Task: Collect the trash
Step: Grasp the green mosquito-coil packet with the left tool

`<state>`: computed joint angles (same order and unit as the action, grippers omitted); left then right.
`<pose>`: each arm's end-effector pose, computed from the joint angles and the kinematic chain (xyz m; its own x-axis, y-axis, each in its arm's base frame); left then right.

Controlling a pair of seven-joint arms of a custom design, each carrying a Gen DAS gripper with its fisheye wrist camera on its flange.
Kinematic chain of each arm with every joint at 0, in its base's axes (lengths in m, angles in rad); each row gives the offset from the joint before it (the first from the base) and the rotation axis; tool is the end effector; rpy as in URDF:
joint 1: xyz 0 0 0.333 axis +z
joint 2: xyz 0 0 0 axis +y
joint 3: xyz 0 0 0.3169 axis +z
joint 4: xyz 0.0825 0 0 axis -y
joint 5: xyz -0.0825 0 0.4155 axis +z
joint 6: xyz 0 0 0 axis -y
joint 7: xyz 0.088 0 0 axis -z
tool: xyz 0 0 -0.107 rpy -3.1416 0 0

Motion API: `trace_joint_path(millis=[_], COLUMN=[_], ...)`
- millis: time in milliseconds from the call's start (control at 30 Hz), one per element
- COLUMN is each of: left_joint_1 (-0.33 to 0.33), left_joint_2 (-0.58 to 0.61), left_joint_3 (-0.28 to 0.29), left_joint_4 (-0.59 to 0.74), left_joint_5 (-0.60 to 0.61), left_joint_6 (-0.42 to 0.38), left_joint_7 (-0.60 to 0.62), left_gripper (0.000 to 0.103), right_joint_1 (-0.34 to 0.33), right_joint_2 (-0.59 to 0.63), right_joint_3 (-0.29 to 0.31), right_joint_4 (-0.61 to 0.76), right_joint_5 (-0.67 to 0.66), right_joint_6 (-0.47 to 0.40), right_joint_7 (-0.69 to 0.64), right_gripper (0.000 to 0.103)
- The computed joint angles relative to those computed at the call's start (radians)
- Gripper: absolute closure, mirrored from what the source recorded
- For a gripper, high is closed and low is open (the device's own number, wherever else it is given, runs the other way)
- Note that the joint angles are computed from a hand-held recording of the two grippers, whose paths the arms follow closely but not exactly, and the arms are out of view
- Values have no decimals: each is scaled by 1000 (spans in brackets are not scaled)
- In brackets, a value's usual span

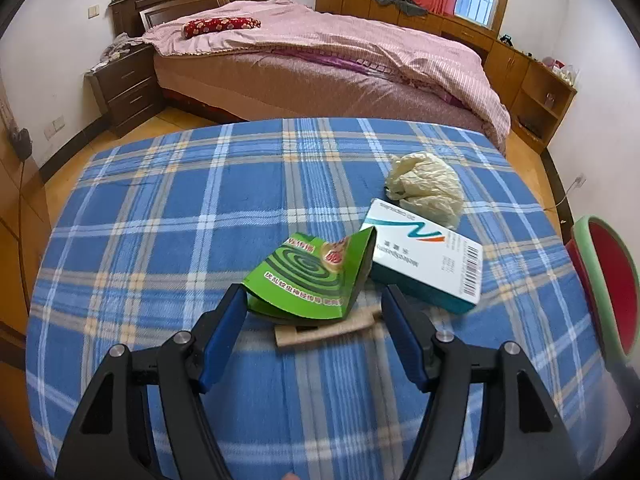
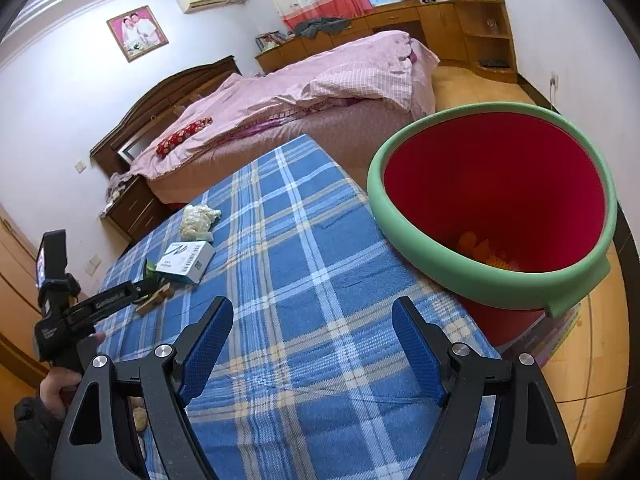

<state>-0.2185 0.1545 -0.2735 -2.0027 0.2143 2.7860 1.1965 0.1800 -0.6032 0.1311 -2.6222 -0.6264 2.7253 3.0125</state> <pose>0.5758 -0.3122 0.4406 -0.2998 -0.9502 0.0855 -0.7821 0.1935 -0.5924 0.4048 0.1558 0.5006 -0.4330 -0.8222 -0.3695 -0.5242 0.5632 -0.6388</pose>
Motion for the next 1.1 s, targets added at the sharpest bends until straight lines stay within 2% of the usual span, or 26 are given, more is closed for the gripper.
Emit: trace_joint_path(millis=[267, 700, 900, 1033, 1100], left_joint_1=[22, 12, 14, 11, 0], left_joint_2=[45, 14, 10, 27, 54], left_joint_3=[-13, 18, 6, 4, 12], left_joint_4=[50, 50, 59, 66, 93], left_joint_5=[-78, 17, 3, 12, 50], left_joint_6=[-31, -85, -79, -41, -39], left_joint_7=[14, 15, 80, 106, 90], left_gripper=[34, 35, 32, 32, 32], right_joint_1=[0, 16, 9, 8, 18], right_joint_2=[10, 39, 37, 46, 49], right_joint_3=[-20, -36, -34, -35, -44], right_joint_4=[-11, -2, 2, 5, 5], right_joint_5=[17, 61, 67, 68, 79], right_joint_6=[24, 51, 50, 62, 65], right_joint_7=[-18, -74, -81, -87, -100], right_gripper=[20, 20, 20, 20, 20])
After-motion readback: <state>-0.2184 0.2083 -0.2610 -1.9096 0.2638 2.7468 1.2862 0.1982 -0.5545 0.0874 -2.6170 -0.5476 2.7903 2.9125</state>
